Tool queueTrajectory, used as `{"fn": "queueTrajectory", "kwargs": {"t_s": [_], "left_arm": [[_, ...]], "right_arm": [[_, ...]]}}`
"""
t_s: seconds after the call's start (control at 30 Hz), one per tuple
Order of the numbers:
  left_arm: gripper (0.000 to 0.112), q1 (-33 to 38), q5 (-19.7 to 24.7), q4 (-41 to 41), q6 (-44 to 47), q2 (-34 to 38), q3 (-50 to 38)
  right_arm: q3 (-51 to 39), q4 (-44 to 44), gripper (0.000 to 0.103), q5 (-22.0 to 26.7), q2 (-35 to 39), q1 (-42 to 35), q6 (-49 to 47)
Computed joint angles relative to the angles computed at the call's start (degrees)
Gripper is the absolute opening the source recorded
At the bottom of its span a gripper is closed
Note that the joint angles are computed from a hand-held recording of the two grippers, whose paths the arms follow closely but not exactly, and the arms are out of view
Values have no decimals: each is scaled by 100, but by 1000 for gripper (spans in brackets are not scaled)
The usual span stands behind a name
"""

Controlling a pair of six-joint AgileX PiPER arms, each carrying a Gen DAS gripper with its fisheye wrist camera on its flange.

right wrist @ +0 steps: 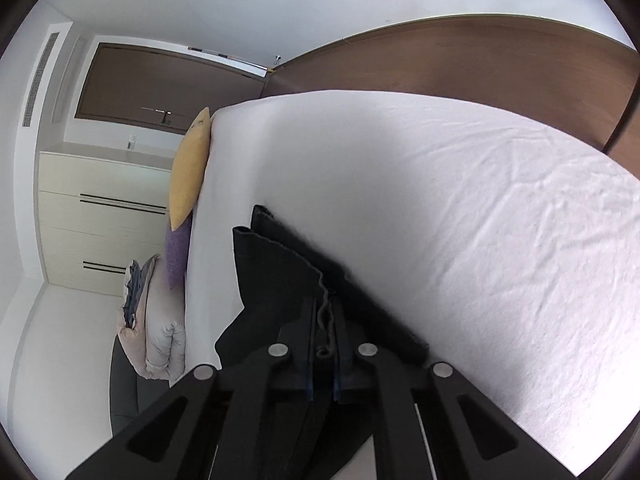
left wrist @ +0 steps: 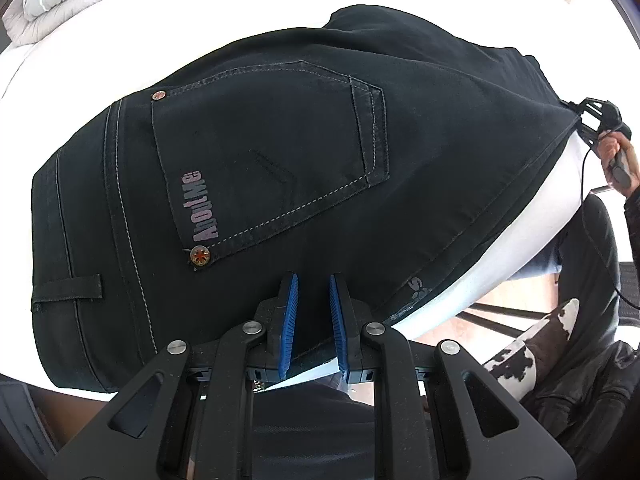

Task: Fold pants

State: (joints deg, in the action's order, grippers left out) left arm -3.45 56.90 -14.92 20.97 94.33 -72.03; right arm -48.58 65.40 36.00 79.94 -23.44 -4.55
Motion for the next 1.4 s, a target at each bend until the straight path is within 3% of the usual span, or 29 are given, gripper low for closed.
{"fn": "queueTrajectory", "kwargs": {"t_s": [0.1, 0.27, 0.43, 0.5, 0.57, 0.6, 0.63, 0.67, 0.7, 0.77, 0.87, 0.9, 0.93, 1.07, 1.1, 1.13, 1.2, 1.3, 1.4], "left_arm": [[16, 49, 23, -63, 54, 0, 3], [16, 42, -72, -195, 91, -73, 101], [16, 73, -164, -211, 130, -41, 140], [16, 130, -144, -290, 191, -34, 132], [16, 157, -168, -279, 199, -95, 181], [16, 148, -199, -273, 176, -140, 232], [16, 163, -220, -287, 155, -189, 270], [16, 181, -235, -305, 154, -217, 296], [16, 195, -243, -317, 147, -237, 311], [16, 190, -251, -291, 89, -260, 321], [16, 156, -257, -230, 39, -255, 309], [16, 164, -260, -252, 40, -254, 315], [16, 199, -262, -313, 66, -262, 336], [16, 400, -233, -567, 291, -234, 369], [16, 451, -220, -629, 344, -218, 371], [16, 486, -210, -670, 378, -198, 367], [16, 521, -205, -702, 395, -187, 364], [16, 569, -198, -737, 422, -175, 366], [16, 551, -222, -685, 364, -202, 378]], "right_arm": [[82, -4, 5, -305, -67, 97, 60], [-87, -974, 5, -591, -173, 252, 892], [-273, -874, 4, -211, 91, 193, -288], [-348, -786, 6, 155, 59, -63, -249], [-335, -1526, 15, 51, -253, -196, 688], [-306, -2099, 32, -166, -507, -169, 1261], [-321, -2672, 62, -319, -742, -93, 1833], [-439, -3156, 68, -302, -875, 27, 2204], [-739, -3411, 66, -172, -871, 285, 2346], [-1489, -3326, 50, 290, -503, 817, 2012], [-2954, -2944, 31, 1242, 653, 1741, 1334], [-3324, -2958, 17, 1426, 1002, 1979, 1339], [-3779, -3182, 11, 1649, 1429, 2221, 1574], [-4723, -3296, 11, 2181, 2647, 2302, 1883], [-4829, -3489, 11, 2196, 2833, 2289, 2063], [-4835, -3668, 0, 2058, 2944, 2250, 2163], [-4536, -3482, 0, 1422, 2916, 2029, 1932], [-4004, -3639, 0, 426, 2665, 1717, 2319], [-3844, -4708, 0, 178, 2319, 1649, 3526]]}}
